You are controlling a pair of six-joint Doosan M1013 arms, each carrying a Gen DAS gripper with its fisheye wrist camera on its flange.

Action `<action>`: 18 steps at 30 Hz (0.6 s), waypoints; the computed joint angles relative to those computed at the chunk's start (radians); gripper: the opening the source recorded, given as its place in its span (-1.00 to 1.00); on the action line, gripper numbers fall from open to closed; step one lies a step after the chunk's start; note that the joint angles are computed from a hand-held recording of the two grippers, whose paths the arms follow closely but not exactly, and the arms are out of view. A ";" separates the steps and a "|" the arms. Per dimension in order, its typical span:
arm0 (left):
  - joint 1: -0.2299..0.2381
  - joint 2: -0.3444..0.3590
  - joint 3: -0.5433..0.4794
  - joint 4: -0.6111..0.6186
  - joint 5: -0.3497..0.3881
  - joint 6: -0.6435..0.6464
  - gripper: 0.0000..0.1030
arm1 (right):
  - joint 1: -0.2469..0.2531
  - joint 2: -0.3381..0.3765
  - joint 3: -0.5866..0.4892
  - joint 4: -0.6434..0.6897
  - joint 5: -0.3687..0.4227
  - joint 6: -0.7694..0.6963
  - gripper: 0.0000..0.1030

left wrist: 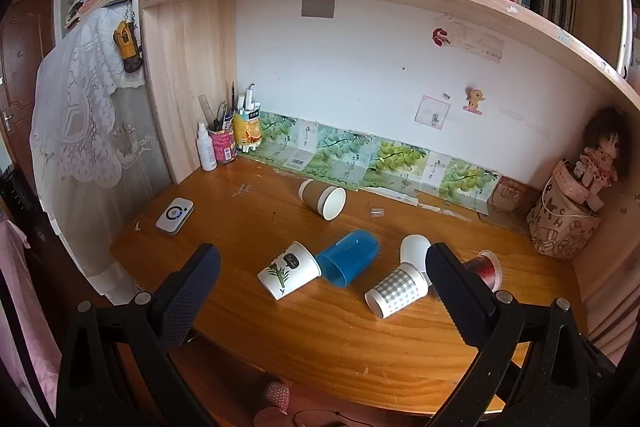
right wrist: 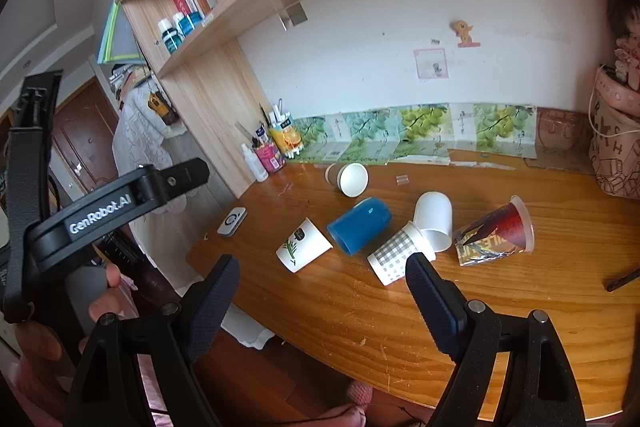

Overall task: Flip cup upright
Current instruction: 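Move the left gripper toward the white panda-print paper cup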

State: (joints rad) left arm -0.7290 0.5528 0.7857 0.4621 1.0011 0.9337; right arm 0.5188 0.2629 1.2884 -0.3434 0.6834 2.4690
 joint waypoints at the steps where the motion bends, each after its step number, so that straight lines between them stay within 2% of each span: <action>1: 0.002 0.002 -0.002 0.002 -0.003 0.010 0.99 | -0.003 0.006 -0.009 0.019 0.009 -0.016 0.66; 4: 0.010 0.011 -0.014 0.019 -0.006 0.027 0.99 | -0.012 0.032 -0.043 0.075 0.044 -0.067 0.66; 10: 0.040 0.027 -0.040 -0.040 -0.046 0.135 0.99 | -0.020 0.091 -0.128 0.119 0.131 -0.097 0.66; 18: 0.095 0.085 -0.138 -0.217 -0.005 0.397 0.99 | -0.047 0.180 -0.241 0.258 0.212 -0.043 0.66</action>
State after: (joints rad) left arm -0.6342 0.6375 0.6474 0.2448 0.9957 1.3308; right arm 0.4713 0.4431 1.0471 -0.0859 0.8950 2.4258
